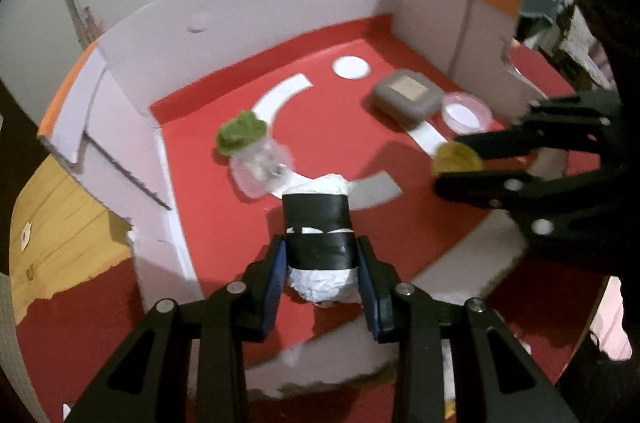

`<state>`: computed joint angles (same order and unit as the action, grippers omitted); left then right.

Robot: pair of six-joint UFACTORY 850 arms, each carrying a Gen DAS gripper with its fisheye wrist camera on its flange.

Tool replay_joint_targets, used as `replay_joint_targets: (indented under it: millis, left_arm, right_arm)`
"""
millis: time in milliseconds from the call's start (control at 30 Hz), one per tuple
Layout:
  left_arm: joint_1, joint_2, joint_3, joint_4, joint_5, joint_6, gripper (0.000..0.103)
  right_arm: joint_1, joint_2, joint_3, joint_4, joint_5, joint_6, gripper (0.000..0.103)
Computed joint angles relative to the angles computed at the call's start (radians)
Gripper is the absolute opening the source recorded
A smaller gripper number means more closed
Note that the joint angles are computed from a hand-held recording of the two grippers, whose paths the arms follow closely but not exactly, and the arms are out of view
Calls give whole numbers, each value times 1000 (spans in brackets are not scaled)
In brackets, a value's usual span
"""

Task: Organize objects
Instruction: 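Lower the roll and yellow cap onto the red box floor with both grippers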

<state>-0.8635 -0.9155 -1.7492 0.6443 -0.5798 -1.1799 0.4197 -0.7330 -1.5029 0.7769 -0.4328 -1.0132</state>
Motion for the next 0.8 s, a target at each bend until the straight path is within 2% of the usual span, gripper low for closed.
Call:
replay_joint_targets:
  millis: [333, 500, 800]
  left_arm:
    - [17, -5, -11, 5, -39, -51, 36]
    - [23, -1, 1, 23, -12, -115, 36]
    - [17, 5, 15, 59, -9, -170, 36]
  right_arm:
    - [-3, -13, -9, -42, 87, 79, 29]
    - [2, -13, 1, -7, 126, 57, 29]
    - [1, -12, 9, 35, 124, 21, 29]
